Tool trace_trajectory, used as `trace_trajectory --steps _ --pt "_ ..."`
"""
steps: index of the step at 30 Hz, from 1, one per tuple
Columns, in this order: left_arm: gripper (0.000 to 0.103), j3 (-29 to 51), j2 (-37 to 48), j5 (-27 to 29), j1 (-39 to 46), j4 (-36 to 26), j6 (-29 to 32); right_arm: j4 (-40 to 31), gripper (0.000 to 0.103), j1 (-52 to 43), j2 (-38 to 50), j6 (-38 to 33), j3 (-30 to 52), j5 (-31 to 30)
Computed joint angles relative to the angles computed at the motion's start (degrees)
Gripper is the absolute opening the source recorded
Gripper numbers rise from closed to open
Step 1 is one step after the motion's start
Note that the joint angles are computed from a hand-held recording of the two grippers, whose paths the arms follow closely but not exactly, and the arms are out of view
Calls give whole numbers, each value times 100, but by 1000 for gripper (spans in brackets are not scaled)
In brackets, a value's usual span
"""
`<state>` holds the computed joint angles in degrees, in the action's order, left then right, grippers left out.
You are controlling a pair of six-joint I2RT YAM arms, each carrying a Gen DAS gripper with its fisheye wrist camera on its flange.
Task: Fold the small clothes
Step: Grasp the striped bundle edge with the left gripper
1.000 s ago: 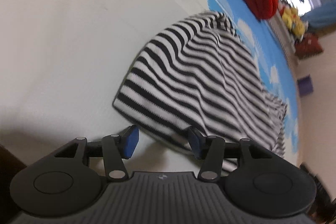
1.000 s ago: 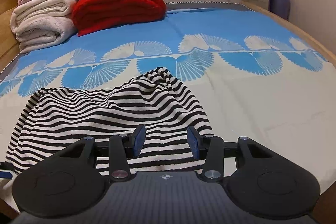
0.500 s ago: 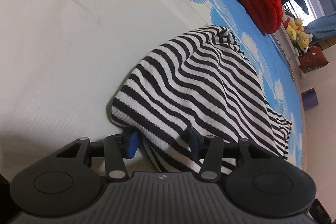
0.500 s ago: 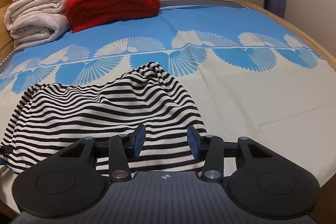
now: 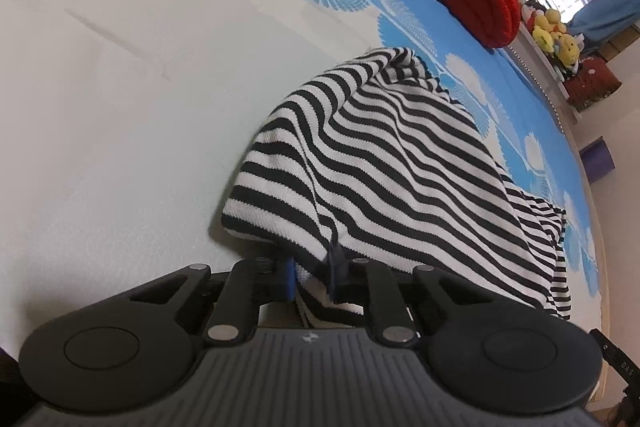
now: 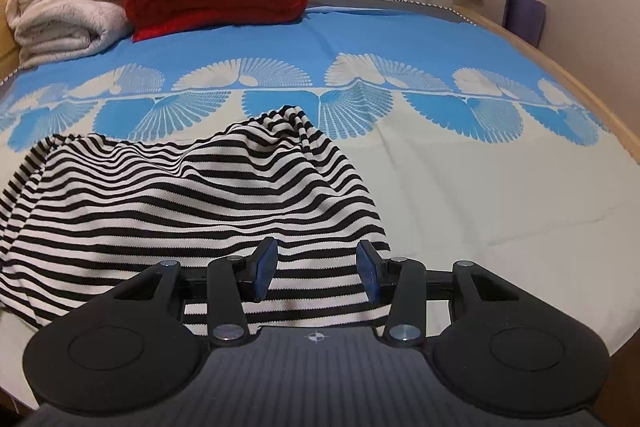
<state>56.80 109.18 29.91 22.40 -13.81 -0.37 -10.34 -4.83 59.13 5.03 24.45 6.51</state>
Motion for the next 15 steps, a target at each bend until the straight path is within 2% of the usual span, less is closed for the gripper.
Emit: trace_trajectory --steps 8,12,15 --pt "14 -166 -333 131 241 -30 155 -37 45 491 183 604 80 217" --pt "14 -205 -522 -50 412 -102 68 36 45 609 368 664 142 226" --pt "14 -255 -722 -407 463 -91 189 88 45 662 475 678 184 251"
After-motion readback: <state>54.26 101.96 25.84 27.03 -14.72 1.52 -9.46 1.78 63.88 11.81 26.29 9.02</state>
